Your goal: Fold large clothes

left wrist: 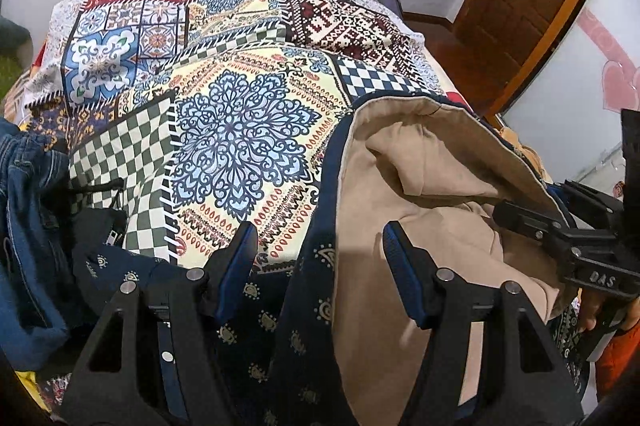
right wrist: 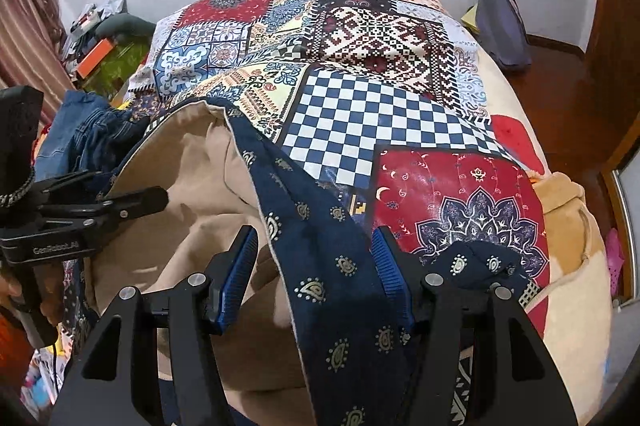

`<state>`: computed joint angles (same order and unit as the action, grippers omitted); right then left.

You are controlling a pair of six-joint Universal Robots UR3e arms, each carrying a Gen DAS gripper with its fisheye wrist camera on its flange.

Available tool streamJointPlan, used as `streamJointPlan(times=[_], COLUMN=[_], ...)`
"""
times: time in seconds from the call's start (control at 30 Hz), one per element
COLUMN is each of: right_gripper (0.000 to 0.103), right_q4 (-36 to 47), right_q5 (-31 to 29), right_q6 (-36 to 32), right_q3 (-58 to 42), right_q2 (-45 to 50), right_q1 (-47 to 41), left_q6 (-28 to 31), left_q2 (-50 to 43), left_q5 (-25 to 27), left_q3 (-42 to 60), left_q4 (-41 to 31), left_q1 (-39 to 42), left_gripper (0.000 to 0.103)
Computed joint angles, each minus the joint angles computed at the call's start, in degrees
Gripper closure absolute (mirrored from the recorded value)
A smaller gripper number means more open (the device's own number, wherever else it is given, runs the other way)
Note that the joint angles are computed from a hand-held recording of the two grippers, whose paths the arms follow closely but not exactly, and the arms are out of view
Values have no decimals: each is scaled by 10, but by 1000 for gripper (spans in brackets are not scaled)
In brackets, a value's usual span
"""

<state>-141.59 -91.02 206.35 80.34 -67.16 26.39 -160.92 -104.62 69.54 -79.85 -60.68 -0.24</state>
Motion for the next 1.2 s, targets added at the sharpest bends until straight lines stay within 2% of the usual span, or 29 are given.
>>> streamJointPlan(times=[0.07,0.1,0.13,0.23,0.3,0.47,0.67,0.83,1.03,1.2], right_gripper=[63,75,82,90,92,92,93,93,93,92], right_q4=[0,5,3,0,0,10,28,40,78,89], right_q5=[-12,-16,-17,-25,-35,-55,-67,-77,-99,-95], right_q6=[-4,-6,-3,1,-2,-17,-25,-18,11,61], right_q3=[-1,-5,-2,-1,-3,-8,-2,37,81,131], right_q2=[-2,-2,-8,-21,-26,-56,-97,-137,-166,-187], right_q1=[8,11,15,22,29,58,89,115,156,171], left_q6=[-5,-7,-6,1,0,15,85,185,323,398], left_q2=[1,2,4,16,34,101,245,359,473,535], left_q5=[-7,-10,-15,-10,6,-52,-117,-167,-178,-150], left_q3=[-3,-3,-2,-6,-26,-51,-116,-165,-211,-248], left_q4=[1,3,-5,-3,21,-25,-103,-244,-429,-523], left_q1=[2,3,4,1,-4,32,90,165,253,307], left_gripper=[41,50,63,87,96,96,96,96,96,96])
